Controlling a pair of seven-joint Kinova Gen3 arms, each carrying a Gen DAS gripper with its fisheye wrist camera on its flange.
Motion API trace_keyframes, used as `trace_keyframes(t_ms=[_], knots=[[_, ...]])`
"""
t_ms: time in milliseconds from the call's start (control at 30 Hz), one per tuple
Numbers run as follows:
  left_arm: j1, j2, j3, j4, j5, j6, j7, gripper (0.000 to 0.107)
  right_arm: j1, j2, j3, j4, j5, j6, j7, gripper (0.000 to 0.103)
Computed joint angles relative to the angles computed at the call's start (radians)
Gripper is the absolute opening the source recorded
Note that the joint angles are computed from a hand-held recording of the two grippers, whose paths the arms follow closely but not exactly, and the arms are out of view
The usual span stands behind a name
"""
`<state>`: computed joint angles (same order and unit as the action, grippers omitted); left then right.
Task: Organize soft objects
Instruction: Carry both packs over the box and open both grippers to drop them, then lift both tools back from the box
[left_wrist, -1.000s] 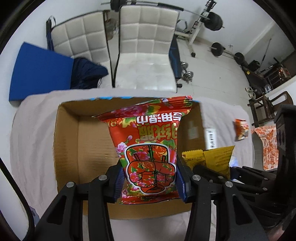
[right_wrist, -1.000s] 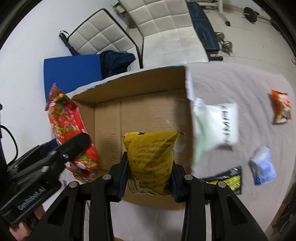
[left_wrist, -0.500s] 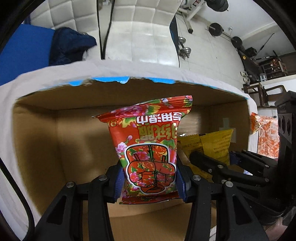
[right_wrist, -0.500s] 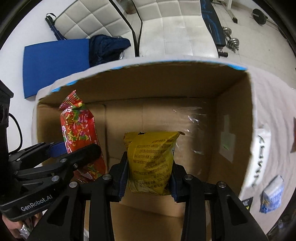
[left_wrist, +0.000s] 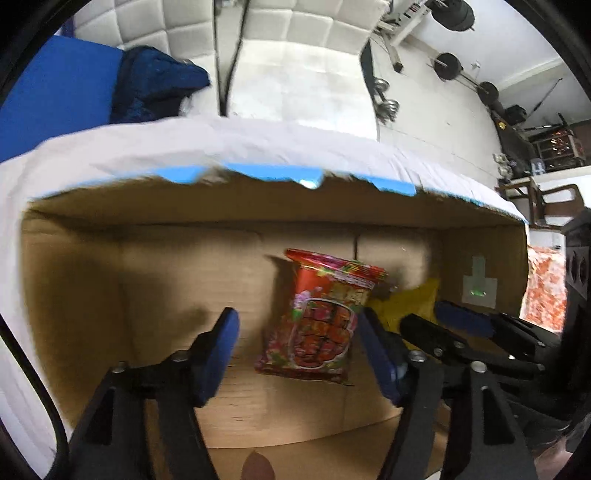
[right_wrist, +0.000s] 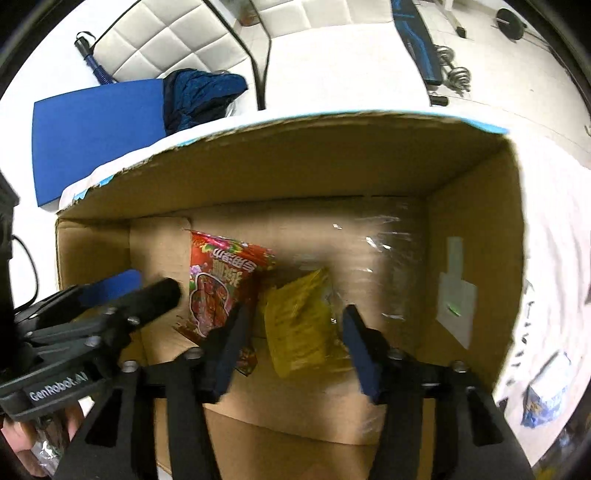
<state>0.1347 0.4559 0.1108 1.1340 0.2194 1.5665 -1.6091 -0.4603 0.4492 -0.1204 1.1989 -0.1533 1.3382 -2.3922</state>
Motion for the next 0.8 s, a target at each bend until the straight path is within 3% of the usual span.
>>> trace_keyframes(t_ms=[100,133,167,200,367,800], knots=[[0.012,-0.043,-0.014,0.020,-0.041,-0.031,0.012,0.087,0.000,-0.015,-0.001,-0.004,-0.004,0.017,-0.008,0.067],[0.019,-0.062,-0.018,0.028,-0.060,-0.042,0.016,0.092,-0.012,-0.019,-0.002,-0.013,0.007,0.029,-0.012,0.076],[0.020,-0.076,-0.020,0.037,-0.070,-0.055,0.018,0.096,-0.023,-0.020,-0.003,-0.025,0.017,0.042,-0.015,0.095],[0.022,-0.095,-0.022,0.051,-0.080,-0.069,0.018,0.097,-0.046,-0.016,0.000,-0.050,0.042,0.071,-0.030,0.103],[0.022,-0.196,-0.022,0.115,-0.111,-0.118,0.009,0.099,-0.131,-0.036,-0.001,-0.099,0.114,0.145,-0.088,0.103],[0.024,-0.393,-0.015,0.227,-0.128,-0.156,0.046,0.099,-0.294,-0.153,-0.033,-0.054,0.280,0.221,-0.305,0.103]])
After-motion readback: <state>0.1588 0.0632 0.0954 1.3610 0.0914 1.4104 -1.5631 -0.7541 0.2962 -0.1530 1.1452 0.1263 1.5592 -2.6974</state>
